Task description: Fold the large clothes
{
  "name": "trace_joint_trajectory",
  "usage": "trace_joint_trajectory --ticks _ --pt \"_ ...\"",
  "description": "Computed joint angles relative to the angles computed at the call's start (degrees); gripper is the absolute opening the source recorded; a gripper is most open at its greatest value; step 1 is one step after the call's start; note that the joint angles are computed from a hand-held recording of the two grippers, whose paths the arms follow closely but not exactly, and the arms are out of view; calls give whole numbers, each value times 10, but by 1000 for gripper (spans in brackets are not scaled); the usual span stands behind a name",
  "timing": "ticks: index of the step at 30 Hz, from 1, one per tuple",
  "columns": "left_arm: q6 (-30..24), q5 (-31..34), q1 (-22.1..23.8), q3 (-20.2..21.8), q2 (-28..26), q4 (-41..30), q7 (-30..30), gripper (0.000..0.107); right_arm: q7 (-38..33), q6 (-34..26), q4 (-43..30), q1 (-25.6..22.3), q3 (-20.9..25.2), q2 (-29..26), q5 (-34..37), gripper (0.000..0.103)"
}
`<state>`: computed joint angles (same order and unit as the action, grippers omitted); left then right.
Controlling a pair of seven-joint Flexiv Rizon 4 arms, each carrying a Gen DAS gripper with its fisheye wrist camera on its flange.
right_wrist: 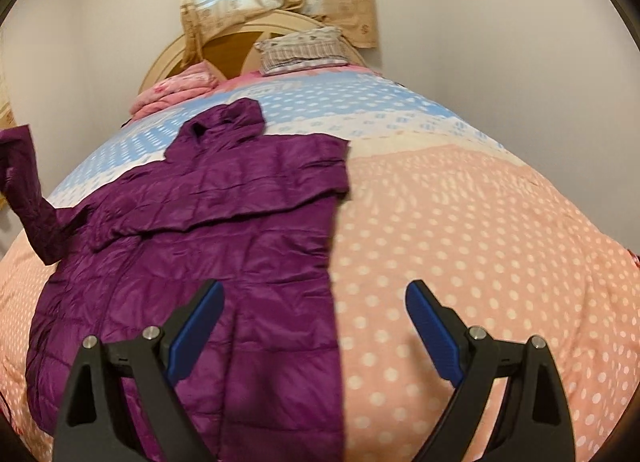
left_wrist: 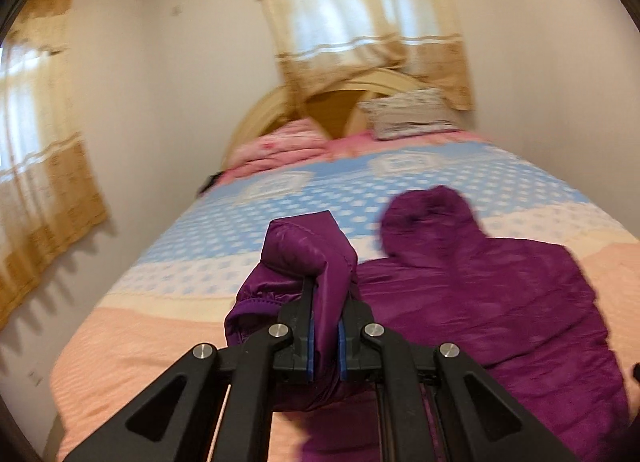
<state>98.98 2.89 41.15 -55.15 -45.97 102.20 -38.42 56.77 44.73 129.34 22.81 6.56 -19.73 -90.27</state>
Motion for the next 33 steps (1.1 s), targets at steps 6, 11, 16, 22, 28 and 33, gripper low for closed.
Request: trace_joint_trajectory --ticks 6,11,16,22,28,33 --pt "18 30 -51 11 -6 41 4 7 12 22 3 -11 -4 -9 -14 94" --pt "53 40 -121 76 17 62 -15 35 13 36 2 -16 -7 -21 -17 94" --pt "144 116 -96 50 -21 68 -53 96 13 50 -2 -20 -9 -31 -14 94" --pt "110 142 -76 60 -33 22 -88 96 -8 62 -16 -16 -11 -34 -10 94" --pt "77 76 -123 184 -32 -47 -118 96 -71 105 -69 -29 -23 -42 -29 94" --pt "43 -20 -220 341 -50 -108 -139 96 -141 169 -150 -45 -41 -90 -19 96"
